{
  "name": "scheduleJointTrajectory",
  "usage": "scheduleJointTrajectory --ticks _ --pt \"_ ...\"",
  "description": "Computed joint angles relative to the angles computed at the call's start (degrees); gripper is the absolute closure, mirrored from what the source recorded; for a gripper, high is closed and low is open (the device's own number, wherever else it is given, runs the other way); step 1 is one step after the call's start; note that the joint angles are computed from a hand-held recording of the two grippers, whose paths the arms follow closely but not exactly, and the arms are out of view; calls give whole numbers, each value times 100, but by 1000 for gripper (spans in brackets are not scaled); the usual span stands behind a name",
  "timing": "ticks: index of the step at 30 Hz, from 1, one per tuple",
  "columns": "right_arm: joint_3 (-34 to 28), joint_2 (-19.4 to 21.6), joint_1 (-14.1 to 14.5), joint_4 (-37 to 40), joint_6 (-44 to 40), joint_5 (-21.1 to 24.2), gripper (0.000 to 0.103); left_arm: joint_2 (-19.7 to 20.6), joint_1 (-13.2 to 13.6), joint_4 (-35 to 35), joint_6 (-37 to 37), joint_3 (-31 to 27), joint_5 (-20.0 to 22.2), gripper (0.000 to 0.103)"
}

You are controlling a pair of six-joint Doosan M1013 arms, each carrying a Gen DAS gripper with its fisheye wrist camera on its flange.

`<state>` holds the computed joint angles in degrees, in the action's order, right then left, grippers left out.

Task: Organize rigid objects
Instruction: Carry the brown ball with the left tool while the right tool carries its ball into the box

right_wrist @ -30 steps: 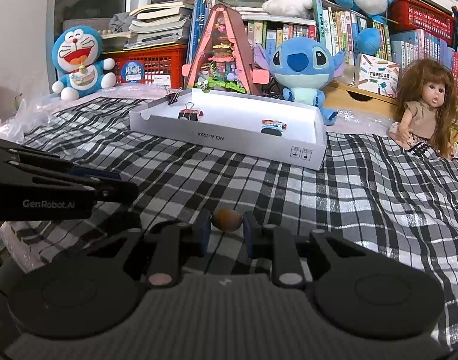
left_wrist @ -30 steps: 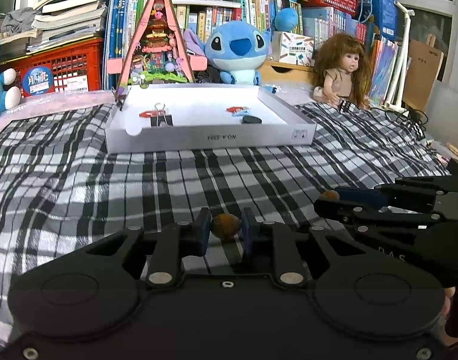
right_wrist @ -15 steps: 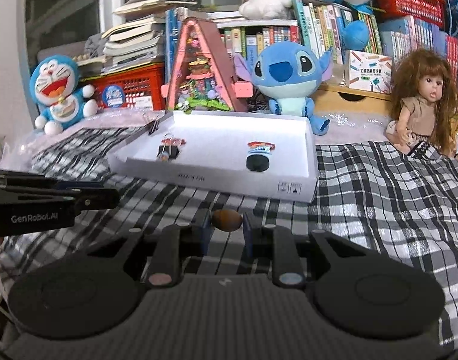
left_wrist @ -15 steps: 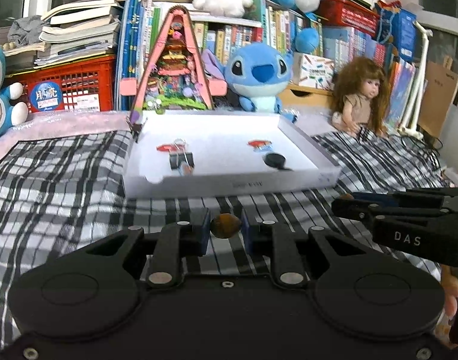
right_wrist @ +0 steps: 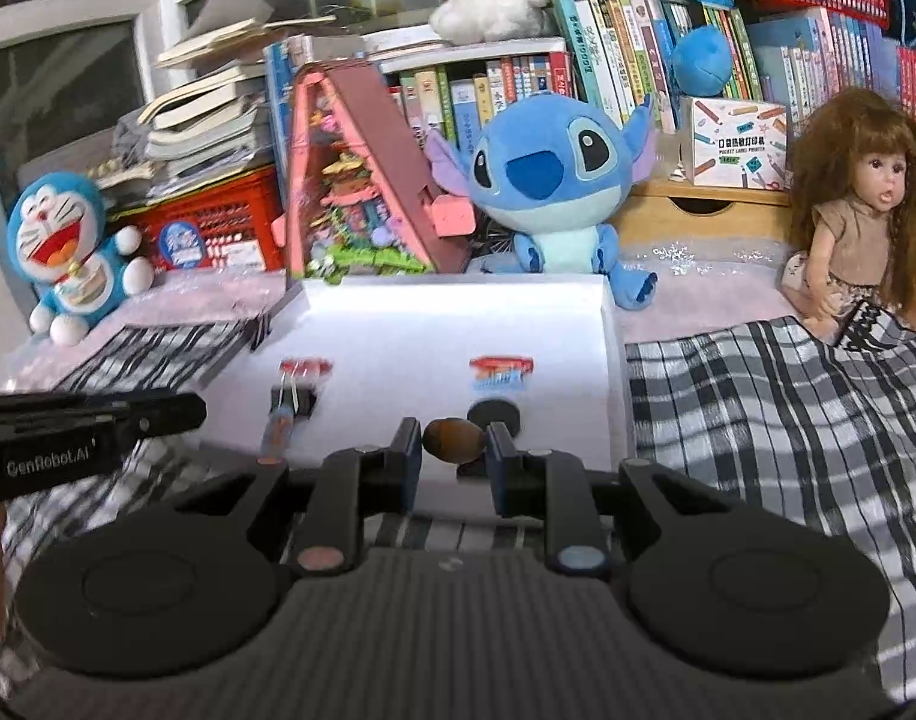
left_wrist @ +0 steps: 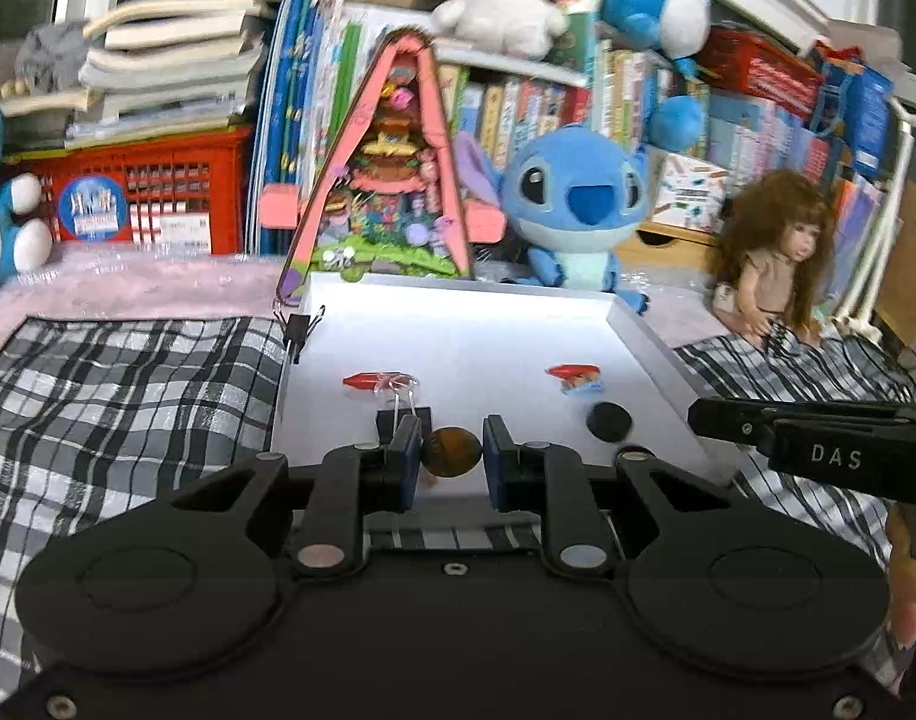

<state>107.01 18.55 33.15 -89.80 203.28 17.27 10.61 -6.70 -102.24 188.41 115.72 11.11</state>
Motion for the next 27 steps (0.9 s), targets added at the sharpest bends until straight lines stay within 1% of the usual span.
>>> scheduleJointTrajectory --ticks 2,5,6,8,11,13,14,16,18,22,24,27 --pt "-173 83 -91 608 -479 -92 75 152 11 1231 -1270 -230 -49 83" --pt "-419 210 -209 1601 -1336 -160 75 350 -1 2731 -2812 -512 -171 83" --pt "-508 262 -249 1926 -1613 -161 75 426 3 3130 -3265 -608 -182 83" --pt "-649 351 -322 2394 -2036 -202 75 561 5 3707 -3923 -771 -193 83" --pt "-812 486 -408 2589 -2122 -219 75 766 -19 4561 -4850 -998 -231 83" --pt "-892 568 -483 2855 -2223 -305 75 880 -29 4933 -5261 -1117 -221 83" --pt "-933 608 -514 2993 -2327 -327 75 943 -31 4985 -5356 -1183 -202 83" --pt "-1043 702 -551 3332 -2683 -263 75 1049 -19 5011 -5502 -1306 -112 83" --pt "-1142 782 -575 3519 -2929 -179 75 1151 -17 5241 -5858 -1428 -51 83" --pt "-1311 922 -619 3769 -3179 -126 75 1322 -43 6071 -6801 -1644 -48 83" --pt "-1411 1002 -637 4059 -3450 -100 75 1381 -63 6564 -7297 -1714 -92 83" --pt "-1553 1119 -633 4512 -3966 -12 75 1449 -50 6560 -7347 -1774 -75 83"
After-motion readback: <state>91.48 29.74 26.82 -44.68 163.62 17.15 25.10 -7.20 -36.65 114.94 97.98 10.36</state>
